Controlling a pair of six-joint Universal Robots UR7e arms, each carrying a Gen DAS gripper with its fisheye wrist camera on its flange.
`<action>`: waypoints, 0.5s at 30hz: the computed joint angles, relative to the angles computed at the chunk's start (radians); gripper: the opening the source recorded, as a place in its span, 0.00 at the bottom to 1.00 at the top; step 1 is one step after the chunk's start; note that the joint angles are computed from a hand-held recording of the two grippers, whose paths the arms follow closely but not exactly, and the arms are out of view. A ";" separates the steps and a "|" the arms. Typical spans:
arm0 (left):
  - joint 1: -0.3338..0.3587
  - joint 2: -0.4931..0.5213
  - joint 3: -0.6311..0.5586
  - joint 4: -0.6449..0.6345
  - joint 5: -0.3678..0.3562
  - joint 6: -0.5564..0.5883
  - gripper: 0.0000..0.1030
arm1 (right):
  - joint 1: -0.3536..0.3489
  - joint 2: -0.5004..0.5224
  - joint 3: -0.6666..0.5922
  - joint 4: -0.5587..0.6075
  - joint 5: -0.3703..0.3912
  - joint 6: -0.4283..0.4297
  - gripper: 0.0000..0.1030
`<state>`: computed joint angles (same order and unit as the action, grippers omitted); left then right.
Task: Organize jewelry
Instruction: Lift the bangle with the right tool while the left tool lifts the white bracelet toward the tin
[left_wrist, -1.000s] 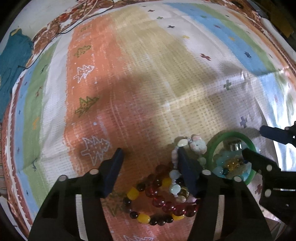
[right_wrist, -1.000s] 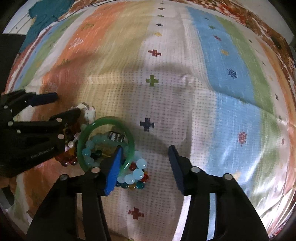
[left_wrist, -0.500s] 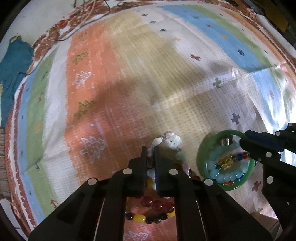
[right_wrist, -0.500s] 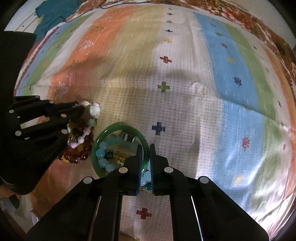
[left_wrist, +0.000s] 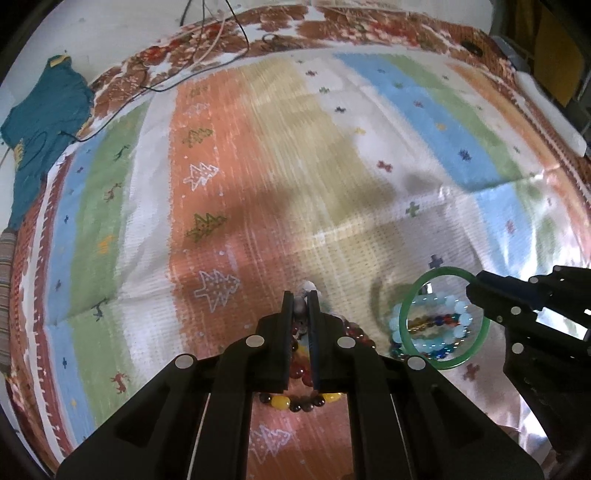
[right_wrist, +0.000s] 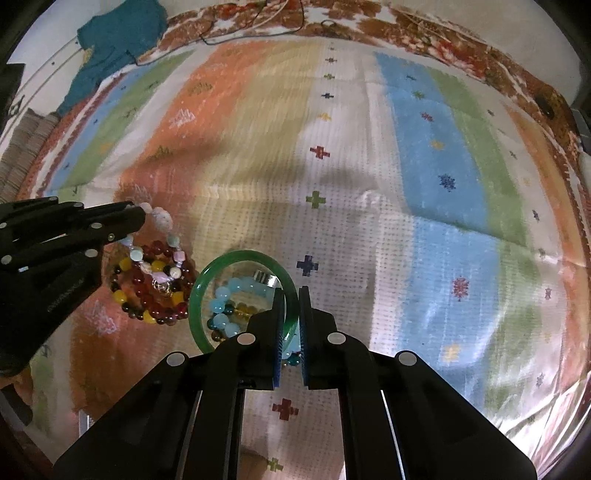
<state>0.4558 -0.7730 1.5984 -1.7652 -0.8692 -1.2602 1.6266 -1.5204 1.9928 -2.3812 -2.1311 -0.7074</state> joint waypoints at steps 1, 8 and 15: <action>-0.005 -0.005 0.001 0.001 0.003 -0.004 0.07 | -0.002 -0.009 -0.001 0.007 0.006 0.001 0.08; -0.037 -0.026 -0.001 0.023 0.024 -0.032 0.07 | -0.008 -0.053 -0.003 0.030 0.036 0.009 0.08; -0.057 -0.045 0.008 0.046 0.032 -0.063 0.07 | -0.005 -0.082 0.006 0.029 0.044 0.003 0.08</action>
<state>0.3990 -0.8182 1.6065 -1.7196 -0.8368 -1.3234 1.6221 -1.6025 1.9987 -2.3521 -2.0875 -0.7047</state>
